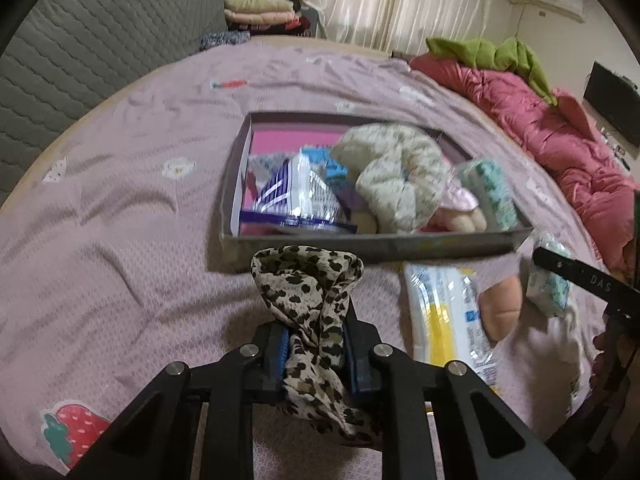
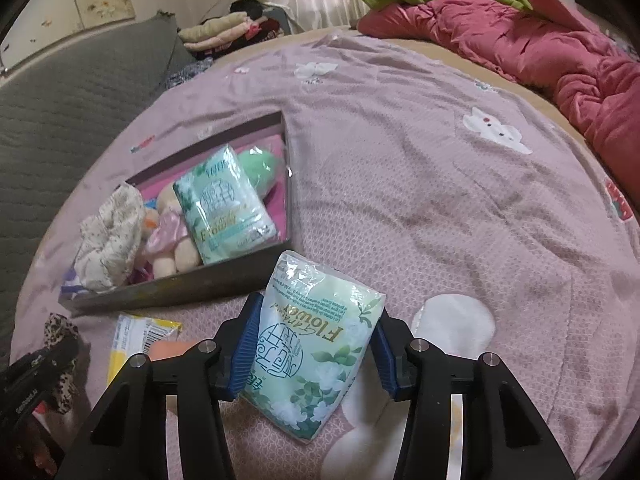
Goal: Organize soft objects
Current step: 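Grasp and lift the leopard-print scrunchie with left tool while right tool lifts the tissue pack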
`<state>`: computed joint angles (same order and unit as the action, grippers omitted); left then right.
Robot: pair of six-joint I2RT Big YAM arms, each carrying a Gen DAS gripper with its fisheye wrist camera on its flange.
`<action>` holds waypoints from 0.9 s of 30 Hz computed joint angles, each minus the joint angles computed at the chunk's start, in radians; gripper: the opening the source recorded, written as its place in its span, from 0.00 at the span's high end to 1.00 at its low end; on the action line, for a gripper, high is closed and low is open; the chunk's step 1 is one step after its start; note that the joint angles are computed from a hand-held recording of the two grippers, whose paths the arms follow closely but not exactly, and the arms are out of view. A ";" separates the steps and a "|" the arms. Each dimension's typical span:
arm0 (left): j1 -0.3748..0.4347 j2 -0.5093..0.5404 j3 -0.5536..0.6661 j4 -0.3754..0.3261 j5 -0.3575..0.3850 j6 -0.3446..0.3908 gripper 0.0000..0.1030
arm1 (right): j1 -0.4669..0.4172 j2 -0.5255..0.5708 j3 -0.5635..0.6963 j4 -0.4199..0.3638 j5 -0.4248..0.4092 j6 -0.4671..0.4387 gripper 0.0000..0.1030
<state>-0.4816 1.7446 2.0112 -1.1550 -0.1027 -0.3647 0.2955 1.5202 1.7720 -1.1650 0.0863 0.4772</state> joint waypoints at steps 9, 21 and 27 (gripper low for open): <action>-0.005 -0.039 -0.024 0.098 -0.035 0.041 0.79 | 0.051 -0.009 0.048 0.090 0.045 -0.098 0.50; 0.029 -0.034 0.000 0.138 -0.032 0.034 0.79 | 0.108 0.027 0.115 0.168 0.048 -0.237 0.50; 0.041 -0.020 0.028 0.146 -0.017 0.028 0.79 | 0.103 0.035 0.128 0.176 0.039 -0.232 0.50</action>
